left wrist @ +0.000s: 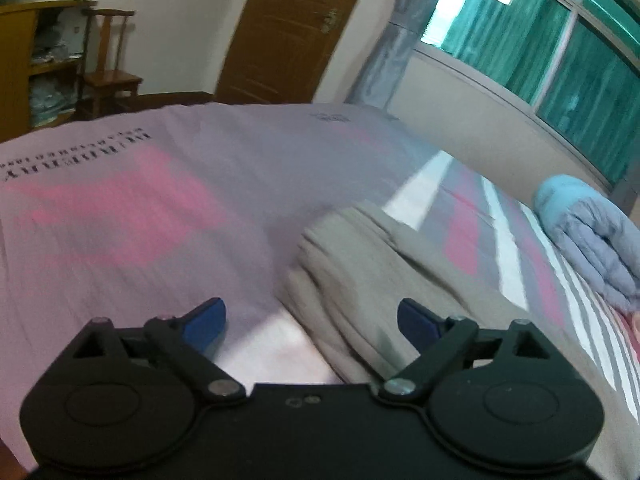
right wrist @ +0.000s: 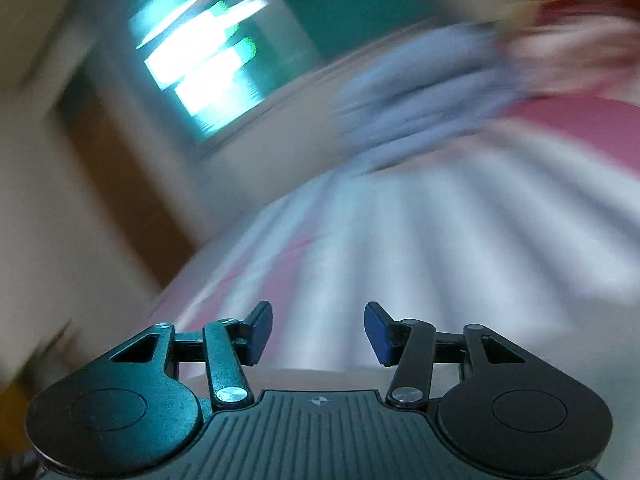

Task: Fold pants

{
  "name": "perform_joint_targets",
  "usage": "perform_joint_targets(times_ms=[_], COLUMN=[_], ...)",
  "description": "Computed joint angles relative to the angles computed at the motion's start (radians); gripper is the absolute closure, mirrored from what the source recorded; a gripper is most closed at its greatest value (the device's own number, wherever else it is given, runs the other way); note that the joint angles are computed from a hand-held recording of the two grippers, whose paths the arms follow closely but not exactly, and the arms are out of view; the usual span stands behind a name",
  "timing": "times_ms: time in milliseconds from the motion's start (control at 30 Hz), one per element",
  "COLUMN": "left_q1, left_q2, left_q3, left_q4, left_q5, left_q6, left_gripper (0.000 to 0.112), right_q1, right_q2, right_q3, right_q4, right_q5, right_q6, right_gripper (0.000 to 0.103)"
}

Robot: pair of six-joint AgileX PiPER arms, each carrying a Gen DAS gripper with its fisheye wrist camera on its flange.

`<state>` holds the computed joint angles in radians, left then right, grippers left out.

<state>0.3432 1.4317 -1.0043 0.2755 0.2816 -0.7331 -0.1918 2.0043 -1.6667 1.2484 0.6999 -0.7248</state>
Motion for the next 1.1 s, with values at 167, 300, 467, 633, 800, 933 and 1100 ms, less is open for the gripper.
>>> perform_joint_targets(times_ms=[167, 300, 467, 633, 800, 933, 1100], left_q1=[-0.149, -0.245, -0.252, -0.264, -0.286, -0.287, -0.301], left_q2=[0.008, 0.028, 0.034, 0.048, 0.074, 0.069, 0.048], left_q3=[0.017, 0.035, 0.059, 0.044, 0.017, 0.025, 0.019], left_q4=[0.11, 0.333, 0.423, 0.41, 0.435, 0.451, 0.511], left_q5=[0.03, 0.044, 0.029, 0.053, 0.092, 0.089, 0.108], left_q6=[-0.146, -0.394, -0.513, -0.492, -0.492, -0.508, -0.577], left_gripper=[0.026, 0.023, 0.023, 0.021, 0.017, 0.017, 0.022], right_q1=[-0.389, -0.528, -0.558, -0.55, -0.511, -0.518, -0.528], right_q2=[-0.129, -0.104, 0.006, 0.109, 0.159, 0.122, 0.14], right_q3=[0.25, 0.269, 0.186, 0.005, -0.024, 0.047, 0.012], right_q4=[-0.06, -0.082, -0.043, -0.128, -0.191, -0.131, -0.14], right_q5=[-0.007, 0.047, 0.114, 0.188, 0.183, 0.167, 0.207], right_q6=[0.176, 0.262, 0.328, 0.428, 0.381, 0.302, 0.348], right_gripper=[0.053, 0.053, 0.053, 0.053, 0.098, 0.097, 0.095])
